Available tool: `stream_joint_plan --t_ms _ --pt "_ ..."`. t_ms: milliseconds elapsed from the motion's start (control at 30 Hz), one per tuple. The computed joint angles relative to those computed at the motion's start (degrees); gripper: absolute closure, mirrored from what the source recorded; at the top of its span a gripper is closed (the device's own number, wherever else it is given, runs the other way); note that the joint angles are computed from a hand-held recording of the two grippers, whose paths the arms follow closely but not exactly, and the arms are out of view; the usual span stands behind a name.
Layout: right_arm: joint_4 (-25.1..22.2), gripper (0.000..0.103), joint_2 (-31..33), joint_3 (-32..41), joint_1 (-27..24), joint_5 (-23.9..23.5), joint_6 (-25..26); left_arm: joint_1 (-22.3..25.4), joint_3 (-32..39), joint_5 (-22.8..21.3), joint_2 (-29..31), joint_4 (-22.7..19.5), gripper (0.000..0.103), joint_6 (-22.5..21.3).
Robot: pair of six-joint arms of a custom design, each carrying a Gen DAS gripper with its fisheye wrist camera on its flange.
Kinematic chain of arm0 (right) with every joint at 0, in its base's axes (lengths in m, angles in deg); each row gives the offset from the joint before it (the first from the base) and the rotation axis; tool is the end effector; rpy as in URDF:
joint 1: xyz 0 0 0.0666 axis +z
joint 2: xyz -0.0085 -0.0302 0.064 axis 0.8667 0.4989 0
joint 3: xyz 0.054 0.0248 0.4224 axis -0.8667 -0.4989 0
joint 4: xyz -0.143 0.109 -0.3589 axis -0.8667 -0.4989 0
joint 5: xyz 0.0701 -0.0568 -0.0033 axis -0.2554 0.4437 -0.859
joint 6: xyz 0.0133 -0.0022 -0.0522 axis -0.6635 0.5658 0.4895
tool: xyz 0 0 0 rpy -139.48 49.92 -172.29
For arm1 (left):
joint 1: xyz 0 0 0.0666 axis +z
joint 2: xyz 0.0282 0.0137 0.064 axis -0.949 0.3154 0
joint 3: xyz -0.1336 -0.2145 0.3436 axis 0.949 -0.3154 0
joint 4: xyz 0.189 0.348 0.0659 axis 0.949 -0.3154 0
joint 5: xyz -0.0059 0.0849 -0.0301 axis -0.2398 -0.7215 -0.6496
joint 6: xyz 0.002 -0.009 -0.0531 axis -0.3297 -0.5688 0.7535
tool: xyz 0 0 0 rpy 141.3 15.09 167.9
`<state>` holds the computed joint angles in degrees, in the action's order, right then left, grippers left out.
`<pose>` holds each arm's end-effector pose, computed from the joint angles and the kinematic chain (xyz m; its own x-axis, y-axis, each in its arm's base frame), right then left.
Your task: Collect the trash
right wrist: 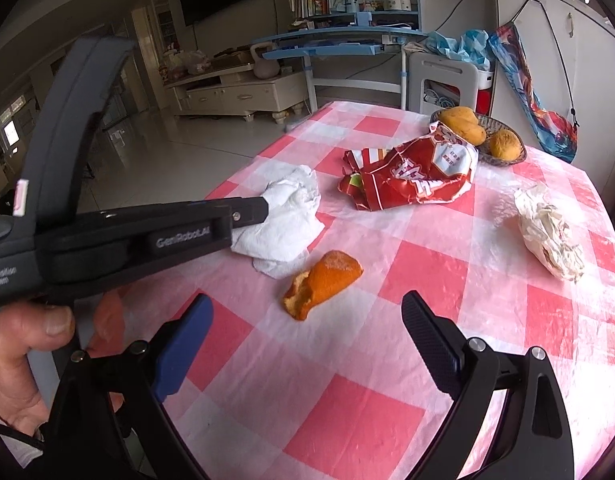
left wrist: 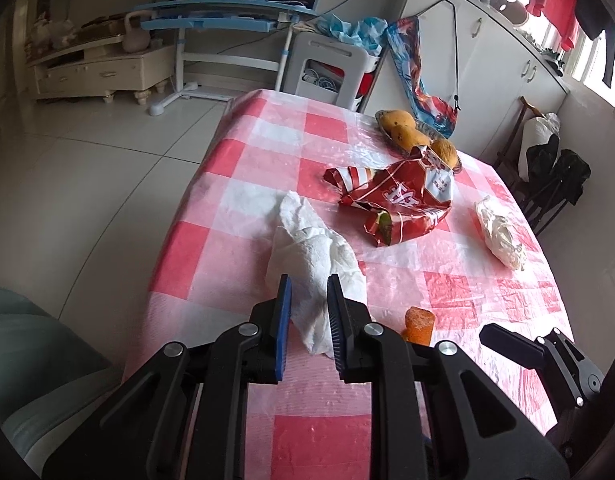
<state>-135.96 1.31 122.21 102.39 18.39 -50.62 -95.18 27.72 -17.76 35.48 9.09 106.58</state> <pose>0.3753 0.3400 0.5160 -0.6568 -0.3157 -0.6848 -0.5354 0.8348 0.1287 0.4505 -0.1903 0.4843 -0.7328 -0.2340 -0.6389 -0.1065 0.9669 -0.2320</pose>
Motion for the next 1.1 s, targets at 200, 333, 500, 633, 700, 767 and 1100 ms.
stream_joint_plan --t_ms 200,333,500,633,700,767,1100 --pt "-1.47 0.024 2.39 2.66 -0.31 -0.84 -0.64 0.87 -0.91 -0.25 -1.06 0.54 0.086 1.22" --pt "-2.98 0.053 3.89 4.03 -0.47 -1.59 -0.80 0.95 -0.98 -0.03 -1.10 0.51 0.086 1.22" --pt "-3.92 0.080 4.05 4.12 -1.10 -2.46 -1.57 0.55 -1.21 0.07 -1.16 0.79 0.086 0.85" --pt "-3.92 0.083 3.03 3.13 -1.38 -2.28 -1.41 0.78 -0.89 1.86 -0.79 1.84 0.086 -0.11" --pt "-4.01 0.083 2.33 2.47 -1.56 -2.19 -1.21 0.65 -0.38 1.97 -0.25 2.20 0.084 -0.77" --pt "-4.12 0.083 1.37 1.62 -1.67 -2.27 -1.11 0.09 0.73 1.72 0.72 1.67 0.062 -2.10" --pt "-2.94 0.084 -6.27 -3.84 -3.16 -8.20 -1.93 -0.94 4.05 0.34 4.74 -3.71 0.089 -4.58"
